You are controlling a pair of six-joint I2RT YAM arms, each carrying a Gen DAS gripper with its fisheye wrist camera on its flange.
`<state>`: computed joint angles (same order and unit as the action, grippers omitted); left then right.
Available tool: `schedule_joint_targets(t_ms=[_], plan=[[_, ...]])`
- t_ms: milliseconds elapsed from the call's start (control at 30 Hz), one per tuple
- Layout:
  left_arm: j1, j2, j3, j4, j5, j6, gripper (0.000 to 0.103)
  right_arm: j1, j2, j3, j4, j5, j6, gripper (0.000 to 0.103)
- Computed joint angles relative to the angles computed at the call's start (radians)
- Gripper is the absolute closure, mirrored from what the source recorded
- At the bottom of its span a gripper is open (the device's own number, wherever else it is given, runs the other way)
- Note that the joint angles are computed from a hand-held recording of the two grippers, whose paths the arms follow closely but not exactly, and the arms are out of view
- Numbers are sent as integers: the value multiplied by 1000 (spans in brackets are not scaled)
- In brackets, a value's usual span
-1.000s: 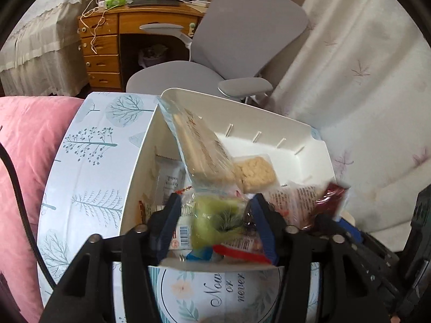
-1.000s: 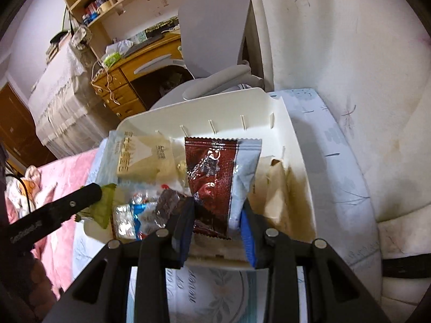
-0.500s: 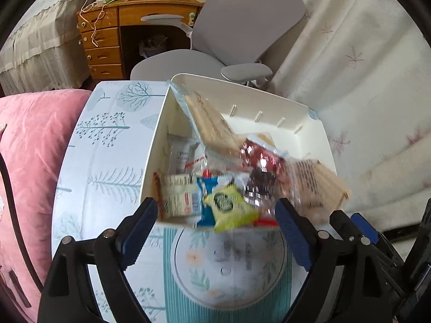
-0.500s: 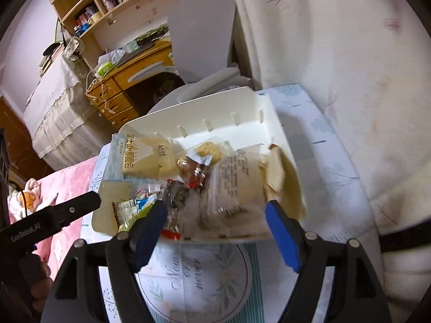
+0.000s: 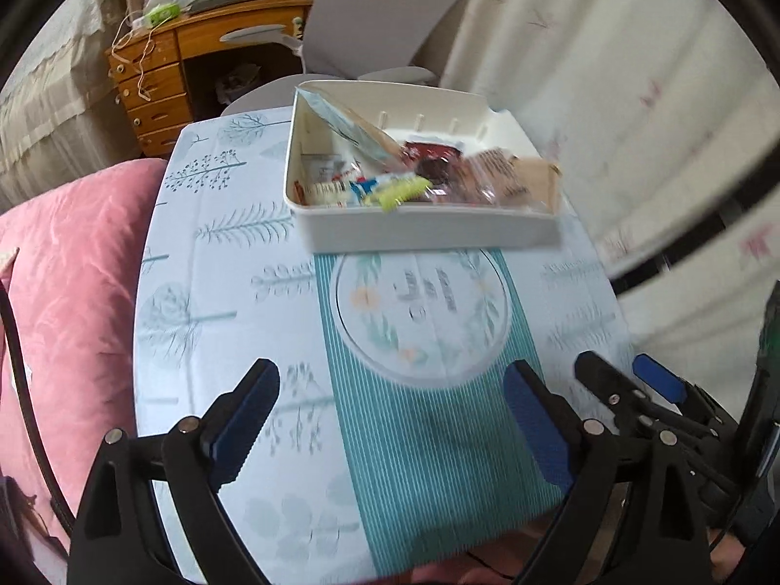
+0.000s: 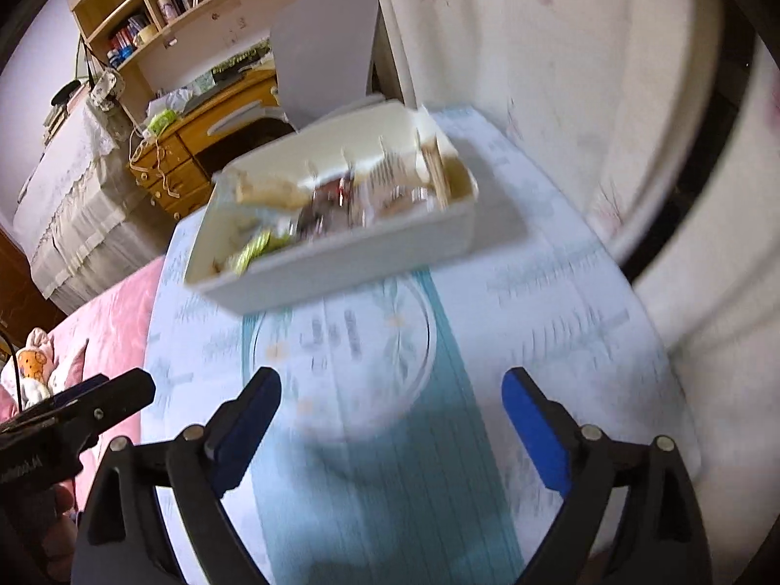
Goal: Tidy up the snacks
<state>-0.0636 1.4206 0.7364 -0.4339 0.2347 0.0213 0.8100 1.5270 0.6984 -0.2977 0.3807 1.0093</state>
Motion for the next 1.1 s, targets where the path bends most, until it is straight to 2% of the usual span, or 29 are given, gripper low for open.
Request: schedule_joint_targets(t_ms=[67, 167, 267, 433, 500, 667, 800, 867, 1100], plan=[[-9, -96, -44, -44, -10, 6, 10, 61, -40, -25, -40, -6, 51, 7], [-42, -246, -78, -127, -60, -11, 1, 140, -92, -31, -140, 9, 85, 4], [-90, -365, -60, -246, -100, -63, 1, 202, -165, -16, -264, 27, 91, 2], [-225, -446, 49, -403, -195, -176, 1, 269, -302, 62, -501, 57, 49, 0], [-309, -468, 97, -447, -280, -243, 1, 298, -360, 126, -611, 80, 22, 0], [-428, -487, 169, -502, -400, -363, 1, 325, -428, 234, -761, 72, 20, 0], [-507, -484, 179, -522, -503, -449, 1, 392, -428, 255, -809, 116, 99, 0], [-503, -472, 175, -509, -502, -457, 1, 406, -430, 241, -807, 128, 126, 0], [-509, -402, 175, -479, -535, -463, 1, 374, -442, 219, -777, 149, 107, 0]])
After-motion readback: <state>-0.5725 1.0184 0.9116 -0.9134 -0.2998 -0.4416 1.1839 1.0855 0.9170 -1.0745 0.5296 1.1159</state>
